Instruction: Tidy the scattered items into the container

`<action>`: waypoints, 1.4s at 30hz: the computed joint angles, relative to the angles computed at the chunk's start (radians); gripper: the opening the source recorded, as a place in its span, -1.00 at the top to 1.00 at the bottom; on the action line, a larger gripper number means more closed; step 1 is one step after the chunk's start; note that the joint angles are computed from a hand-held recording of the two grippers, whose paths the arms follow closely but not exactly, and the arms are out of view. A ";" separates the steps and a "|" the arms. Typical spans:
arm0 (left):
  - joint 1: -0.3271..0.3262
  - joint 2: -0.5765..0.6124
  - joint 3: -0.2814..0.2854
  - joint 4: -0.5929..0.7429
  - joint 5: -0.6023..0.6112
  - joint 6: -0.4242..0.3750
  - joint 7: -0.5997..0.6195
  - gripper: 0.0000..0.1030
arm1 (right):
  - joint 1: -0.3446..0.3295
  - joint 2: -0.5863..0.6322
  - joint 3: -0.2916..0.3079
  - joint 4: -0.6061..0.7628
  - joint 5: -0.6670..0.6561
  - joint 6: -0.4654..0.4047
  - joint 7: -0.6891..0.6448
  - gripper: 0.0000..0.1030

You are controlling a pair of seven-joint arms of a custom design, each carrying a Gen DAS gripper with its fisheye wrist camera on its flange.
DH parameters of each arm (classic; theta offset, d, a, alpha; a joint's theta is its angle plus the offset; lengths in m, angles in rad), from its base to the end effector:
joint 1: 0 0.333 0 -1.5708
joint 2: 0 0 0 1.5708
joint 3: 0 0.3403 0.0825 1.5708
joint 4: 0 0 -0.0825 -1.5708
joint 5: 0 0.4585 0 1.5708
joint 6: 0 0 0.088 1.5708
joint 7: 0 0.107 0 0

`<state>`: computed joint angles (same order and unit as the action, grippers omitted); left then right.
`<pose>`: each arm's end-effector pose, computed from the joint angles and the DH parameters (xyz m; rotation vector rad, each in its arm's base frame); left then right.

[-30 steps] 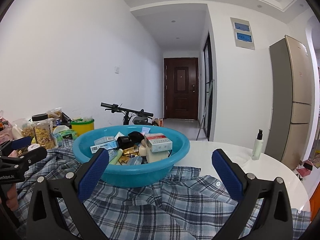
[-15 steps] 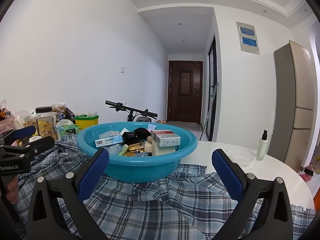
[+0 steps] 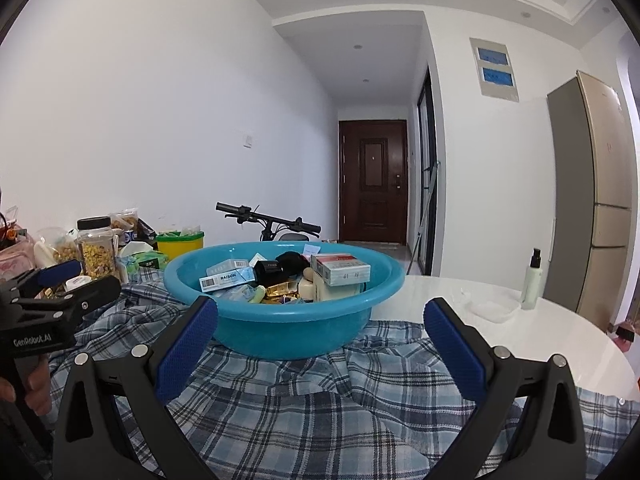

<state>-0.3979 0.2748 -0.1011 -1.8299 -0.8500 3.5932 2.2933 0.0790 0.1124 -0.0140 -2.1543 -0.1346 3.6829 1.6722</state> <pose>0.6635 -0.2451 0.5162 -1.3012 1.4852 -1.2184 0.6409 0.0596 0.5008 -1.3960 1.2136 -1.0408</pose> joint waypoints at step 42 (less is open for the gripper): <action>-0.025 0.044 0.011 0.123 -0.369 -0.079 0.324 -1.00 | -0.010 0.004 0.009 0.042 0.020 -0.184 0.016 -0.99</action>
